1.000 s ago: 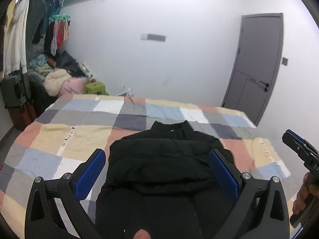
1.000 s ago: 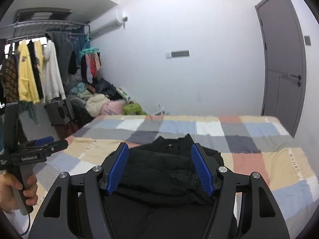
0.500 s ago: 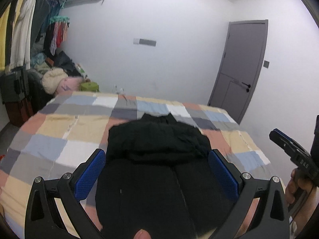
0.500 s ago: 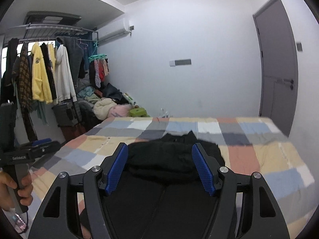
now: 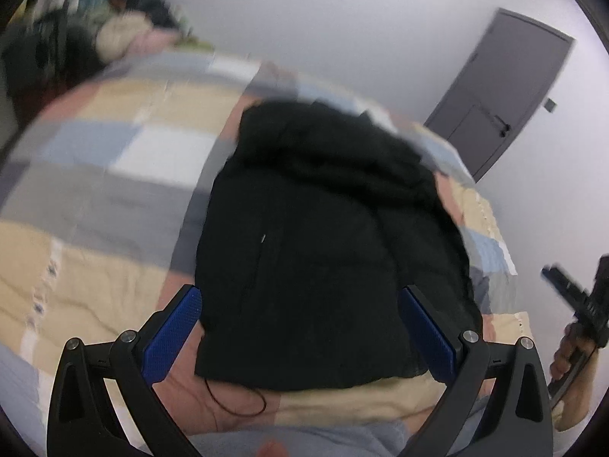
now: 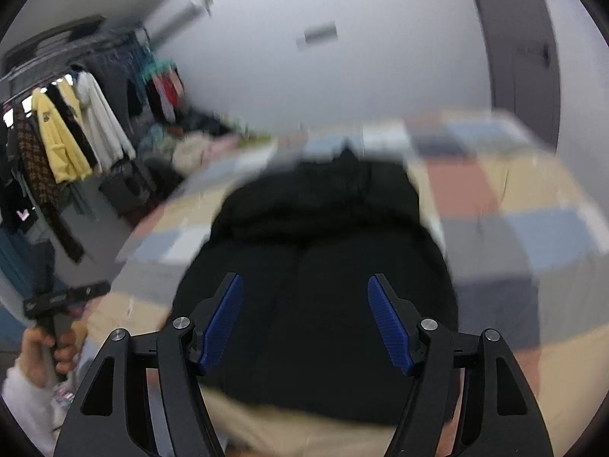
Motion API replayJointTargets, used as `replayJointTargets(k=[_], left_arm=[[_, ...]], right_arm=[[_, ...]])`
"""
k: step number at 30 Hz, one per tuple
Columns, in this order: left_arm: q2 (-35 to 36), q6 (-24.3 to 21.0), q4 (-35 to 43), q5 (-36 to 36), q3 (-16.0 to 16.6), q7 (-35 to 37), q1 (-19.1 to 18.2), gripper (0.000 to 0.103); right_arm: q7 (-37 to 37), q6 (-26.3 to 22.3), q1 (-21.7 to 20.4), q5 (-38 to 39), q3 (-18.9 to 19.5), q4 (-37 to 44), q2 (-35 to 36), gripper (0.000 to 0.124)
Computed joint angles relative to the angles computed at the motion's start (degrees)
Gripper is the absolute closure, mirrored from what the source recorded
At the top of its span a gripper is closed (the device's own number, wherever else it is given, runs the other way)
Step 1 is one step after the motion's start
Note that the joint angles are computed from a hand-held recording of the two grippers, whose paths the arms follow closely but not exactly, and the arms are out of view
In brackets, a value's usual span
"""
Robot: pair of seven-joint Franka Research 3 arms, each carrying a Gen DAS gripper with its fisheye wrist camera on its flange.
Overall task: Fold large clothes
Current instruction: 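Grasp the jacket hem with both grippers and lift it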
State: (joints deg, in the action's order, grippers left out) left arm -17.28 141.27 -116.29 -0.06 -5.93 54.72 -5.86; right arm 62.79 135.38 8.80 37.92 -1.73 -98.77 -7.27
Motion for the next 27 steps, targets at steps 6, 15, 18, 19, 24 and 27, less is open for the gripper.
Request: replayJointTargets(k=[6, 15, 18, 19, 24, 27], left_arm=[[4.8, -4.67, 0.64, -11.57, 3.93, 5.78, -0.28, 0.0], [12.25, -10.01, 2.81, -23.9, 3.65, 8.69, 4.16, 0.0], [15.17, -12.69, 4.02, -26.97, 3.19, 8.13, 5.7, 0.0], [15.93, -13.46, 4.2, -27.25, 3.02, 7.34, 6.3, 0.0], [18.41, -15.16, 4.54, -29.22, 2.16, 5.63, 8.54, 0.0], [19.97, -16.2, 5.51, -29.7, 1.78, 5.39, 9.47, 0.0]], right_arm=[[2.8, -10.33, -3.39, -0.1, -1.71, 2.25, 4.82, 0.057], [12.38, -16.13, -8.15, -1.58, -2.0, 7.76, 13.94, 0.055], [16.34, -16.42, -9.32, -3.22, -1.92, 8.76, 16.51, 0.052], [17.66, -17.09, -9.82, -3.18, -1.89, 9.19, 17.37, 0.052], [20.98, -20.89, -11.96, -1.87, -1.3, 11.53, 20.81, 0.048], [21.34, -23.19, -13.29, 0.44, -0.73, 12.47, 22.28, 0.046]])
